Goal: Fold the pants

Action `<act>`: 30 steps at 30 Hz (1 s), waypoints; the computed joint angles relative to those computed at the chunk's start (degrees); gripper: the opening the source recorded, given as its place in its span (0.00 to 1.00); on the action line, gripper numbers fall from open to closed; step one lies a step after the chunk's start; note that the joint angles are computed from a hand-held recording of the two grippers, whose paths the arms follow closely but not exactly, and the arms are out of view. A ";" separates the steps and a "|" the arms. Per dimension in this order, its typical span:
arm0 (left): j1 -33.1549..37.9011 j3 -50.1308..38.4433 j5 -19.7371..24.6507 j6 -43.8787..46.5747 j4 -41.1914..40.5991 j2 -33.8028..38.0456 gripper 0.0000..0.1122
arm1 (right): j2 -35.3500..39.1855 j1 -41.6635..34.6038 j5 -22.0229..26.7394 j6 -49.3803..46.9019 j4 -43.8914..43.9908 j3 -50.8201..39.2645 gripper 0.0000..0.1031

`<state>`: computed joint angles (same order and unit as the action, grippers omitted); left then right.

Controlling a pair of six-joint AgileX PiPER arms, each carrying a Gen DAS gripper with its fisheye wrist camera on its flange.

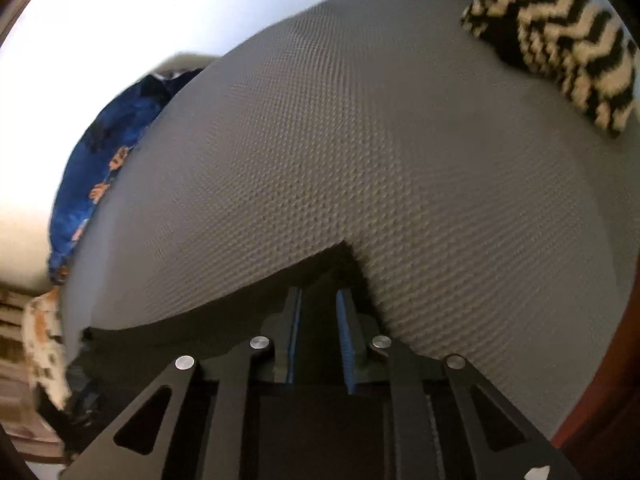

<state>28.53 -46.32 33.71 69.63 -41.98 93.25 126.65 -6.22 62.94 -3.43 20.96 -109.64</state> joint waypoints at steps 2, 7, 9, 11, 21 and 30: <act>-0.08 0.23 -0.39 -0.12 0.22 0.15 0.53 | 1.30 -0.88 1.13 -0.02 0.84 -1.51 0.19; -0.38 1.14 -1.63 0.98 -0.29 0.10 0.53 | 1.30 -0.78 2.28 -1.75 1.67 -1.10 0.19; -0.50 1.51 -2.09 1.50 -0.58 0.03 0.54 | -1.52 -0.96 0.81 -5.20 3.89 2.68 0.18; -0.55 1.79 -2.38 2.36 -1.07 0.03 0.55 | -3.86 -0.40 -0.56 -7.82 3.85 5.86 0.17; -1.24 3.15 -4.11 4.38 -3.22 -0.21 0.58 | -4.70 1.58 -5.91 -9.82 -0.11 9.72 0.22; -1.60 3.41 -4.63 4.56 -3.38 -0.16 0.60 | 1.01 -3.86 -0.81 -9.28 13.82 3.79 0.02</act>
<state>26.93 -42.91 29.08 74.18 -45.36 93.09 127.66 -10.08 62.13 -12.71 34.78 -105.84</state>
